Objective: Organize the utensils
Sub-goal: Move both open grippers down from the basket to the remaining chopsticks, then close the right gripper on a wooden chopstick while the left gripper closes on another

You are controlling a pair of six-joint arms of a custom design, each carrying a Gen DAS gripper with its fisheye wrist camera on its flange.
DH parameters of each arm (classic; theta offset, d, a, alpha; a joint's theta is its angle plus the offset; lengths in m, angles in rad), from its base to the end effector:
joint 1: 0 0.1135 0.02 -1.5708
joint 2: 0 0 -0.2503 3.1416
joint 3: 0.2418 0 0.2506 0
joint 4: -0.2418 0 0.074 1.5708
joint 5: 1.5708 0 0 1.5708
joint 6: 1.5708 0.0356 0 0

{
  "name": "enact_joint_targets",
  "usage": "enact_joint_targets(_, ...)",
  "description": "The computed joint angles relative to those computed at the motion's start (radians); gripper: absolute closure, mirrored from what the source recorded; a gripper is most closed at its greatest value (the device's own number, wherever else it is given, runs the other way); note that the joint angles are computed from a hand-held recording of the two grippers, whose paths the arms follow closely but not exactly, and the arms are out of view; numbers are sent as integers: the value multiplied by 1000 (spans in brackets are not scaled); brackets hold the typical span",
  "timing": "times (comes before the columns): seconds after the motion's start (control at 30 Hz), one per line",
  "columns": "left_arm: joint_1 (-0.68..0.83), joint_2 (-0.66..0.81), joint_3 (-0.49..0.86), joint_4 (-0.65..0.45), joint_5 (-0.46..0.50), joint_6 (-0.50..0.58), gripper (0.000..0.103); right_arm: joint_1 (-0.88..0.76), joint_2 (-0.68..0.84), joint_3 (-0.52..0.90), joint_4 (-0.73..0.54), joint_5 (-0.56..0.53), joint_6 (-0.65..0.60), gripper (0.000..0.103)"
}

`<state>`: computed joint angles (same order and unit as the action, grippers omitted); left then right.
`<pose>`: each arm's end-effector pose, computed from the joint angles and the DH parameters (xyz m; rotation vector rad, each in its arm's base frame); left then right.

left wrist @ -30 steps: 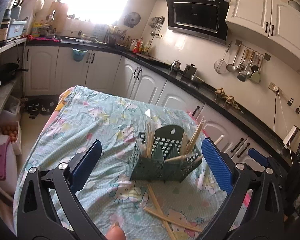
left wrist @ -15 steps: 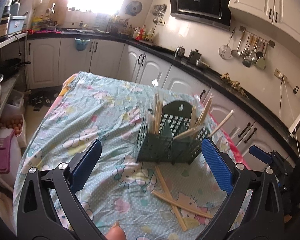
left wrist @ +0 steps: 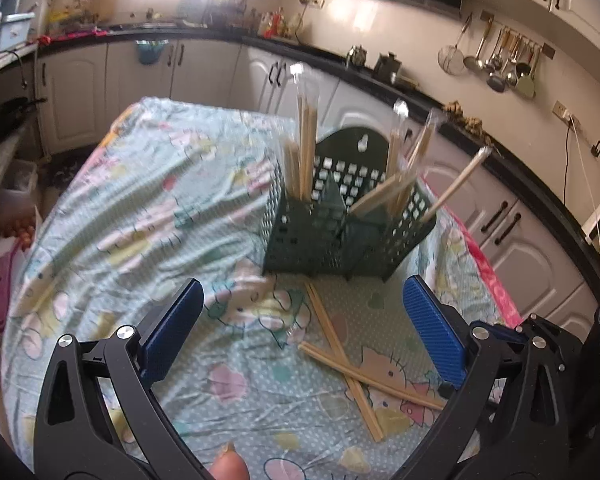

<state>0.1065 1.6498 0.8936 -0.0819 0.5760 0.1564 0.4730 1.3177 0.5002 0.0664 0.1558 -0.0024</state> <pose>0.3276 0.0155 0.1625 0.3175 2.2838 -0.5576 0.2227 0.1078 0.1449 -0.4678 2.2635 0.0586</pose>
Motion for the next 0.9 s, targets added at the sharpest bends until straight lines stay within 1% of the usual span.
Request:
enact_joint_targets(0.07,-16,29,9,-6,-11,2,12,-7,16,-21,5,-23,3,45)
enact_joint_targets(0.1,-25,45,15,-8,-18,3,16,-12,24,-30,10,-36,3,46)
enact_joint_targets(0.27,-78,129,58,-21,-59,-3,25,-49,30,-104,32,-90,-2,52)
enact_joint_targets(0.43,-132,203,101,-29,-92,-16,30,-99,10,-174,49,-138,-3,55)
enact_joint_targets(0.47,-141,219,111,-31,-101,-16,32,-107,8,-183,51,-145,-5,56)
enact_joint_targets(0.53,-159,248,131,-33,-120,-21,34,-123,14,-201,57,-160,-2,61)
enact_joint_targets(0.6,-174,284,158,-33,-136,-37,36,-135,25,-213,70,-173,-3,64)
enact_joint_targets(0.73,-192,340,205,-37,-162,-61,38,-145,45,-221,88,-186,-3,66)
enact_joint_targets(0.8,-201,364,228,-42,-175,-74,42,-151,61,-215,91,-191,-7,67)
enact_joint_targets(0.9,-210,388,248,-46,-189,-78,44,-178,88,-214,104,-218,-15,71)
